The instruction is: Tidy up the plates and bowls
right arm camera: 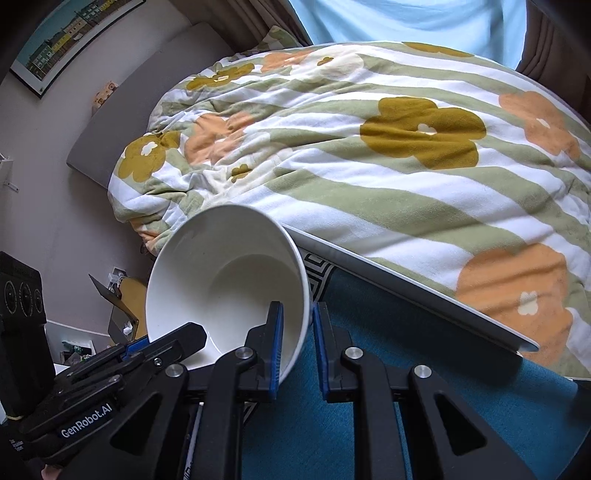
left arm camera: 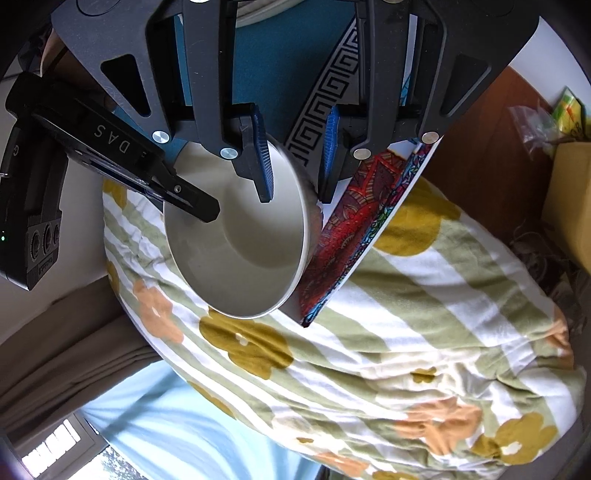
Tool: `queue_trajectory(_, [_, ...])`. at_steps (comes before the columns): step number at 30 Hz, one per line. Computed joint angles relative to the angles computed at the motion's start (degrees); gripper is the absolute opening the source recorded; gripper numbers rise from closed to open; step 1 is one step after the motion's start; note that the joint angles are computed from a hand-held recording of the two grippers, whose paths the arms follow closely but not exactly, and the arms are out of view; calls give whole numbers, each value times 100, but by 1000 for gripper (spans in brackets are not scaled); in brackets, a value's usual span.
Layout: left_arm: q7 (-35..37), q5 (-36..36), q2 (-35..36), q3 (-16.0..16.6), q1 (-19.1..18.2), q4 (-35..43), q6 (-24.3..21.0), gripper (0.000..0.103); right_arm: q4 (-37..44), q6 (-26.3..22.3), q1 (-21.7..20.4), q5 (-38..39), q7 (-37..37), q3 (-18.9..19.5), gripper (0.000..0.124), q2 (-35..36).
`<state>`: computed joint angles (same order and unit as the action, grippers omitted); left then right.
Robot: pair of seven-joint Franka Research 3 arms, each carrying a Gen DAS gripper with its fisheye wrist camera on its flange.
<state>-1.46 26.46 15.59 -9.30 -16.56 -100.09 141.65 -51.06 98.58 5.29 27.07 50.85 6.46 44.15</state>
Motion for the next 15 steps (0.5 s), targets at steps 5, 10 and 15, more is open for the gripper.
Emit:
queue_trajectory(5, [-164,427,48,-77,-403,643,-745,22,-936,208,-371,379,-411,-3,15,-796])
queue_trajectory(10, [-263,809,380,-196,-933,1625,-1486,22,-1686,194,-786,765,-883,-183,15,-1568])
queue_trajectory(15, [-109,908,1131,-225,-1585,2994,-2010,22,-2129,46,-1249,1037,-1324,-488,15,-2111])
